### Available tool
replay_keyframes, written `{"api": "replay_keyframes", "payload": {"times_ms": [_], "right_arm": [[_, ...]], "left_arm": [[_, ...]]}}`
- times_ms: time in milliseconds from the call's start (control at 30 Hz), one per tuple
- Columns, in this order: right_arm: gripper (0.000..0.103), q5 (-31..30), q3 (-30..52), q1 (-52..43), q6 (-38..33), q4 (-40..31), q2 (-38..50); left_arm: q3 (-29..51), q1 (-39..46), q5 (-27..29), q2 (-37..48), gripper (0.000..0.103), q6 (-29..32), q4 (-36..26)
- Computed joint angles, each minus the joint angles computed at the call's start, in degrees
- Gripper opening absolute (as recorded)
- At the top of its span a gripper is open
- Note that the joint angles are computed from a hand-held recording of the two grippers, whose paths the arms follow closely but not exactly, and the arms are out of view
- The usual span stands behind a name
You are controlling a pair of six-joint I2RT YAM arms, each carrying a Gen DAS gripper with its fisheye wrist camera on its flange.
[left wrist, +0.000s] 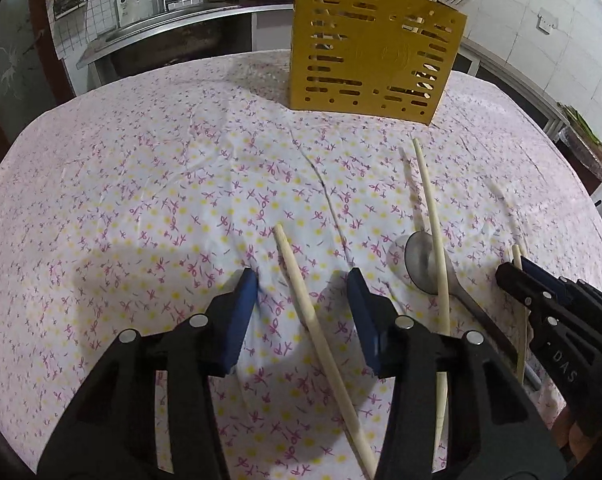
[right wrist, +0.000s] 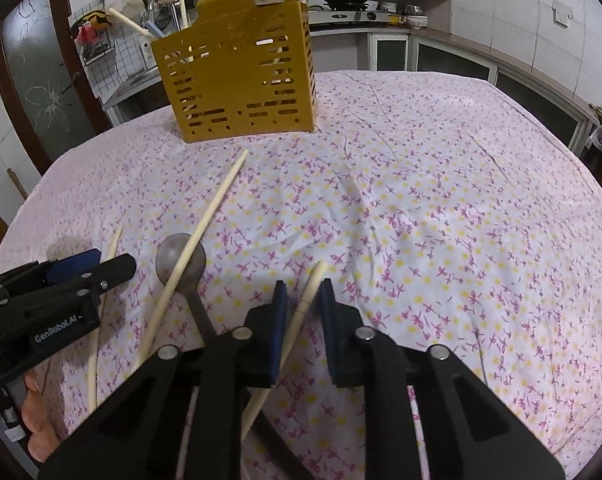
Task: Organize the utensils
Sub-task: 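Close the left tool on its chopstick while the right tool closes on another, then lift the left tool's chopstick off the table while the right tool lifts its own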
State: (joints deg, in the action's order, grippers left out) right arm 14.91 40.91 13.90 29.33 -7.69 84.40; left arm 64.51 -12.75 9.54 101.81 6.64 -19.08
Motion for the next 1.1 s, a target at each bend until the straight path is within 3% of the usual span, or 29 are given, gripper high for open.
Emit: {"api": "replay_keyframes", "payload": {"times_ms": [167,267,667,933,1100], "right_arm": [[0.014,0.13,-0.02,0.11,-0.16,0.44,0.26],[0.014,0.67,0.3,0.41,-0.22,0.19,0.62],[0.008,-0.99,-1.56,-0.61,0.39,2.27,-0.88],[0.008,-0.66,-3.05,-0.46,0.1,3.93,-2.35],[0.008,-1.39,-3.84,-0.98,0.16,4.61,-3.05]], "left_arm": [[-0.24,1.12,0.14,-0.13,0.024,-0.3,0.83],[0.18,1.67,0.76,0.35,0.02,-0.03,1.1],[-3.1,1.76,0.6,-1.09,0.008,0.6,5.97],[-3.94,4.36,4.98,-2.76,0.0,1.19,5.63],[-3.57,5.66,7.2,-3.07,0.0,1.41,4.8]]}}
